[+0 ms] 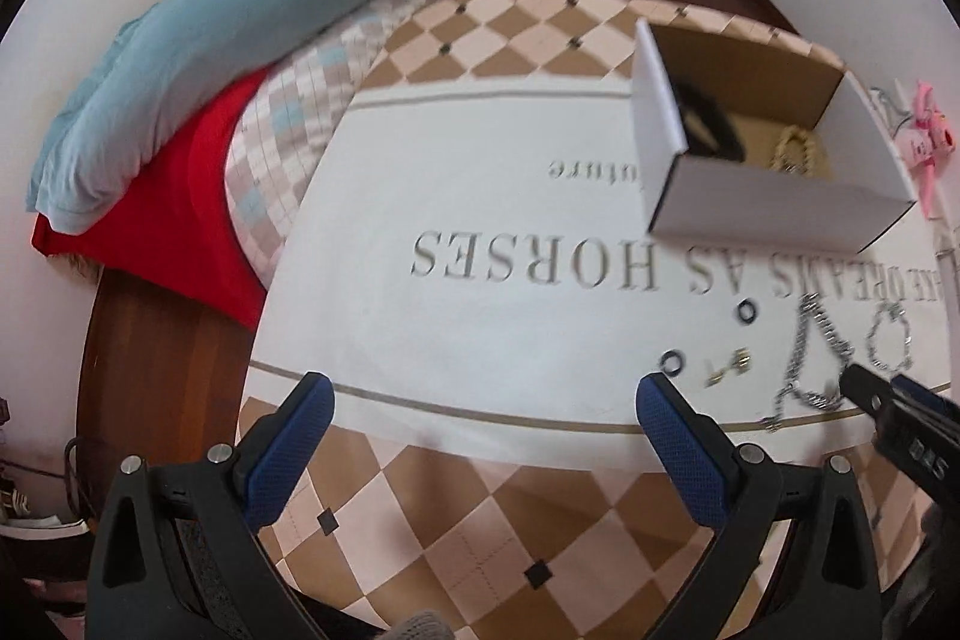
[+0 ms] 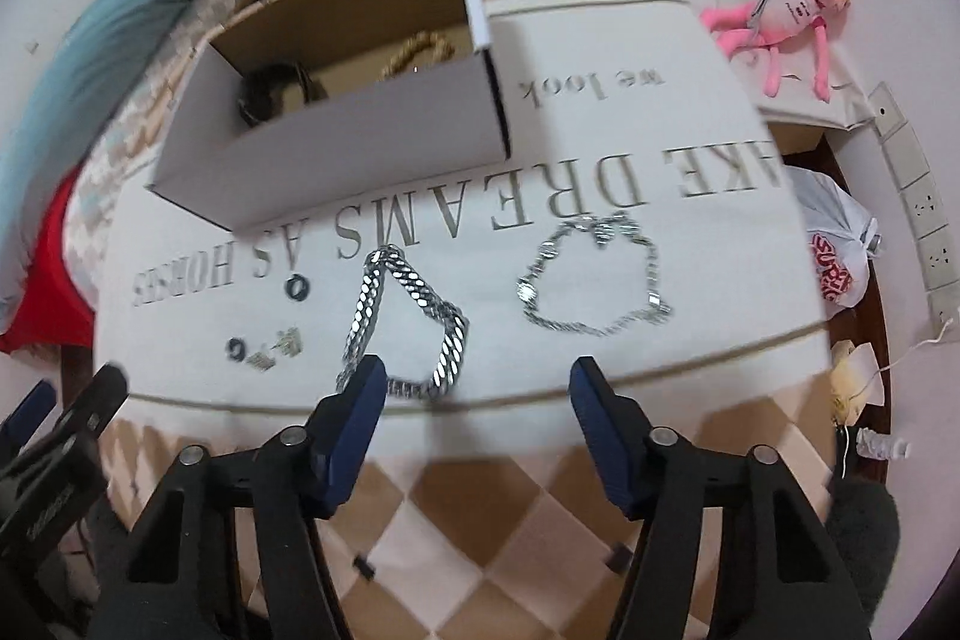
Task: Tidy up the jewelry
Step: 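Grasp a small black ring with the left tool while the right tool grasps the thick silver chain bracelet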
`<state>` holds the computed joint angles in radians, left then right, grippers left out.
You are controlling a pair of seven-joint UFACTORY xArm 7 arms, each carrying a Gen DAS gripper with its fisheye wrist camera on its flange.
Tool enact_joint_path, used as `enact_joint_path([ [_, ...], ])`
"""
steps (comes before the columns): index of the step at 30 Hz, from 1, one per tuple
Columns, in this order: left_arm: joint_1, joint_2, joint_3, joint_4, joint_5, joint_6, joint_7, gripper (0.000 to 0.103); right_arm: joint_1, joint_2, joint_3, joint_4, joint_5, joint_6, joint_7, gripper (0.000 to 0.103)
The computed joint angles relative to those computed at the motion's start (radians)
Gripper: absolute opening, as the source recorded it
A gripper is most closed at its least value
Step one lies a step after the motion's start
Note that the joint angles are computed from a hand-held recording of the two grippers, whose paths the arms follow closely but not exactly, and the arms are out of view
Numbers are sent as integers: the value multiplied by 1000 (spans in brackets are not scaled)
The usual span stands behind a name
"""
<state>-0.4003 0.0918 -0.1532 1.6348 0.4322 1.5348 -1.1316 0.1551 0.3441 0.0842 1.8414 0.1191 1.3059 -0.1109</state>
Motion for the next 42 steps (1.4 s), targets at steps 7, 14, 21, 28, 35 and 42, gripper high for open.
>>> enact_joint_path([
  [7, 19, 0, 4, -46, -64, -69, 35, 102, 70, -37, -1, -121, -150, -158, 2, 8],
  [14, 23, 43, 8, -52, -89, -163, 137, 102, 34, -84, -8, -161, -114, -120, -39, 8],
  [21, 2, 103, 17, -16, -104, -206, 207, 93, -8, -78, -22, -129, -81, -67, -20, 8],
  [28, -8, 122, 27, 8, -125, -278, 234, 40, -8, -69, -19, -121, -90, -66, -12, 8],
  [35, -27, 148, 31, 52, -125, -264, 269, 12, -17, -53, -17, -93, -65, -41, -17, 8],
  [42, -24, 89, 28, -3, -144, -284, 242, 12, -42, -68, -4, -69, 33, -20, -52, 8],
])
